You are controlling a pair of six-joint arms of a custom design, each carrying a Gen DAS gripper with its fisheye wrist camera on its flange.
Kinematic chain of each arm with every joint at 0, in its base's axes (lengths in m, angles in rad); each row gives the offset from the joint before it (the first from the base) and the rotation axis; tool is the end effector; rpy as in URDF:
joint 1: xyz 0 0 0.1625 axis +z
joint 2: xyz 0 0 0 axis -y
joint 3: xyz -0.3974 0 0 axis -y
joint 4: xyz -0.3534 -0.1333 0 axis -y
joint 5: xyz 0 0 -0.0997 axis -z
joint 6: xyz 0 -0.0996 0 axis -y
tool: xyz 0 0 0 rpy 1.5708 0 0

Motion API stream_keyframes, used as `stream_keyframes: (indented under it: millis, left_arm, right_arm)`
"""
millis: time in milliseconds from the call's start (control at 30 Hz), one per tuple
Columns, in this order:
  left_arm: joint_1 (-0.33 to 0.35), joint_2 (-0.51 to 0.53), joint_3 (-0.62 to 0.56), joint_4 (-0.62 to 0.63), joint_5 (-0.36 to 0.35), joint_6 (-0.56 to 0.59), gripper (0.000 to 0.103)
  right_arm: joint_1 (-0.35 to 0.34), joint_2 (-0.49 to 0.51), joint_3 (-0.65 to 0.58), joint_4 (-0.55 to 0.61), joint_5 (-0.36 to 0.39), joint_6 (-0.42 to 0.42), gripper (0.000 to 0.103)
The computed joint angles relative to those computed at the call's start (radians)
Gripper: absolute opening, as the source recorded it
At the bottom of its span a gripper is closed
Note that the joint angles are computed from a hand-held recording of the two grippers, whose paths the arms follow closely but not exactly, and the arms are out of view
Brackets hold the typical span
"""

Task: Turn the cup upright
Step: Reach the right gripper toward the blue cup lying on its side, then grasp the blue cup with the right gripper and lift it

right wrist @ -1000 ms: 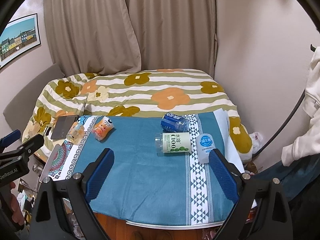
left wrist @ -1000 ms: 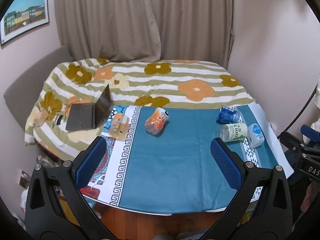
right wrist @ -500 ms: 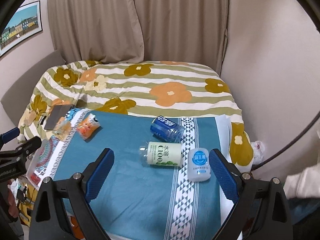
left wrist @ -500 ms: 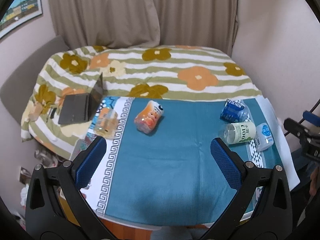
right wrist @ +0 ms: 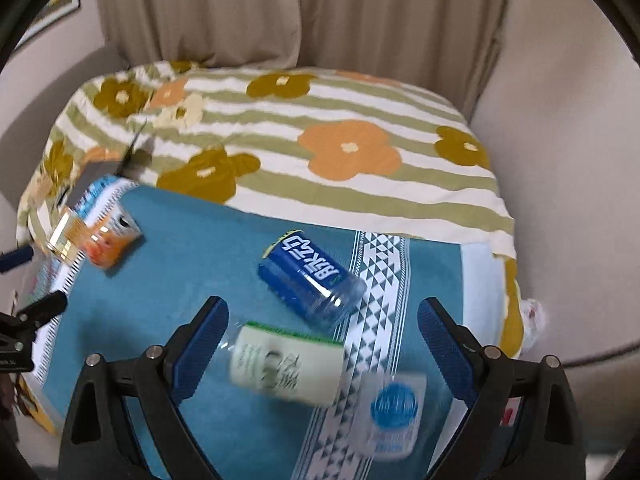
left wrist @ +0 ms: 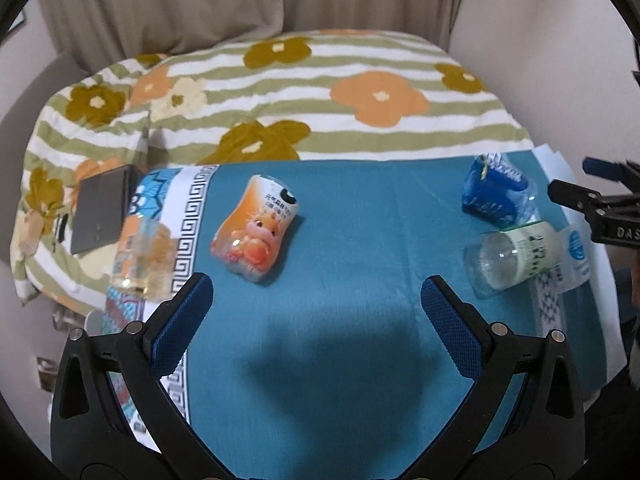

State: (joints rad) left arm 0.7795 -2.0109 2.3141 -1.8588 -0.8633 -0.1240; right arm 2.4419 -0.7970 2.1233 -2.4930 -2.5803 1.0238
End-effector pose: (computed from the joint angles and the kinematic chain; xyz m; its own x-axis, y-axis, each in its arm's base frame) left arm -0.0504 -0.3282 0.3393 -0.6111 0.4564 -0.6467 0.6405 0.7652 -0.0653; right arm 0.3636 -0.2421 0.0159 -0.6466 0.1824 0.7407 -0.2906 0.8389 -0.4603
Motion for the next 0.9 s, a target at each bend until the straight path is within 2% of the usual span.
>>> stream_keyframes:
  millis: [167, 500, 633, 800, 900]
  left_arm:
    - [0.072, 0.107, -0.004, -0.091, -0.028, 0.069, 0.103]
    - [0.161, 0.255, -0.025, -0.194, -0.074, 0.156, 0.103]
    - [0.181, 0.295, -0.03, -0.228, -0.077, 0.179, 0.103]
    - [0.188, 0.31, -0.024, -0.241, -0.084, 0.179, 0.103]
    - [0.189, 0.311, -0.021, -0.245, -0.085, 0.178, 0.103]
  right_arm:
    - [-0.121, 0.019, 0.041, -0.191, 0.073, -0.241, 0.095]
    - [-0.241, 0.063, 0.016, -0.22, 0.134, -0.504, 0.095]
    - [-0.261, 0.078, 0.009, -0.221, 0.139, -0.546, 0.094]
    - [-0.286, 0.087, 0.014, -0.248, 0.165, -0.573, 0.078]
    - [-0.292, 0.091, 0.021, -0.276, 0.173, -0.589, 0.075]
